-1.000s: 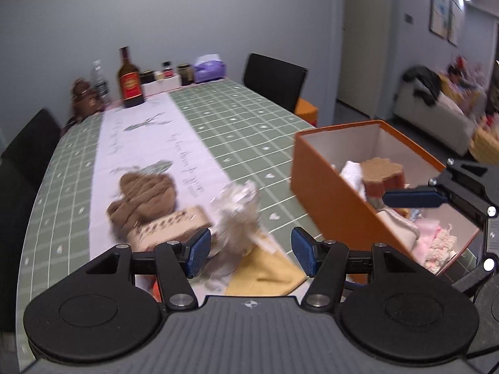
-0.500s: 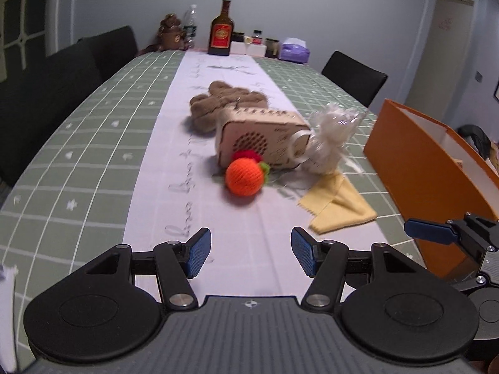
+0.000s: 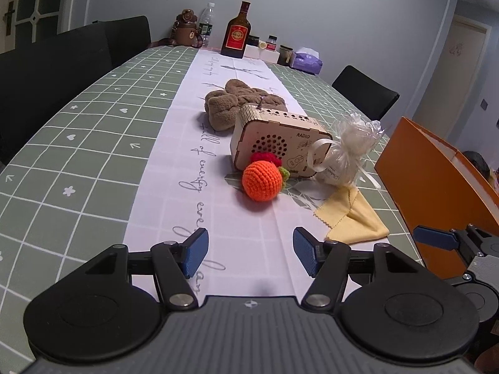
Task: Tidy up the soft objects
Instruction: 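Grasp the yellow cloth with the right tool while the left tool grasps the crocheted orange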
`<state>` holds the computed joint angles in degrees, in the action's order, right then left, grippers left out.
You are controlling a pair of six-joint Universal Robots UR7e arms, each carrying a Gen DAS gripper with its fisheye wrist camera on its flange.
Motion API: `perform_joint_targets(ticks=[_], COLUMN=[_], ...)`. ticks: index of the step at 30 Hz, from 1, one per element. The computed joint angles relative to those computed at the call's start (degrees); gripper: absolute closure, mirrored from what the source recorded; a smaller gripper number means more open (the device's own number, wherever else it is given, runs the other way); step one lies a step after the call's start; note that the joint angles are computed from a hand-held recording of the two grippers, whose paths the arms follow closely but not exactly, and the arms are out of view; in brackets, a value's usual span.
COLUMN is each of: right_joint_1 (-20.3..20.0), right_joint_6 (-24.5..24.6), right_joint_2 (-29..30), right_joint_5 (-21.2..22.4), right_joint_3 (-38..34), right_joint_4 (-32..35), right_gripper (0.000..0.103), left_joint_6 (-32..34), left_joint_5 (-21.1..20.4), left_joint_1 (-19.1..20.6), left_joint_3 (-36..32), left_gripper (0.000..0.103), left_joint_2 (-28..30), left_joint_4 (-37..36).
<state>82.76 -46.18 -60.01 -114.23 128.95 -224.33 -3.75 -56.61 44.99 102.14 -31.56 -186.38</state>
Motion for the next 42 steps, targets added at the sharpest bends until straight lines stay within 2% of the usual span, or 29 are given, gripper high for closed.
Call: perform_joint_targets(ticks=[5,12,21,24,26,29,31,38,42], right_joint_1=[-0.92,-1.51,-3.76,-3.73,-3.87,-3.97,-3.97,-3.67,-3.81], right_joint_6=[2.84,4.33,10.08,9.82,9.52,8.91,8.35,7.43,5.73], right_joint_2=[-0.31,0.88,-0.06,0.20,0.40,0.59,0.68,0.80,0.61], right_joint_5=[-0.06,-1.88,0.75,0.85,1.36,1.91,2.31,3.14,4.64], right_joint_3=[-2.97,-7.56,-9.58,-10.14,-10.22,-10.11,-9.91,-9.01,-8.03], right_joint_4=[5.34,10.32,15.79,16.02,15.68,14.88,14.23,12.28,11.21], right_gripper=[0.003,0.003,0.003,0.003,0.003,0.005,0.012,0.037,0.062], left_joint_6=[0.36,3.91,4.78,5.00,4.99,5.88,6.42,6.20,5.70], left_joint_5=[-1.01,-0.93,-0.52,-0.33,-0.39,-0.15,-0.17,0.53,1.03], left_joint_1=[0.83,2.02,3.01,3.07,3.14,2.94,2.79,2.21,1.80], left_joint_3=[-3.90,-10.88,-17.01,-17.84,-18.31,-18.44,-18.23,-16.40,-14.22], left_gripper=[0.029,0.028,0.028,0.028,0.032,0.045,0.050,0.051,0.051], left_joint_2=[2.19,6.94,10.81,11.39,11.59,11.76,11.78,11.06,9.87], left_joint_4=[1.30,0.89,4.51,5.11,5.71,5.94,5.72,4.67,3.79])
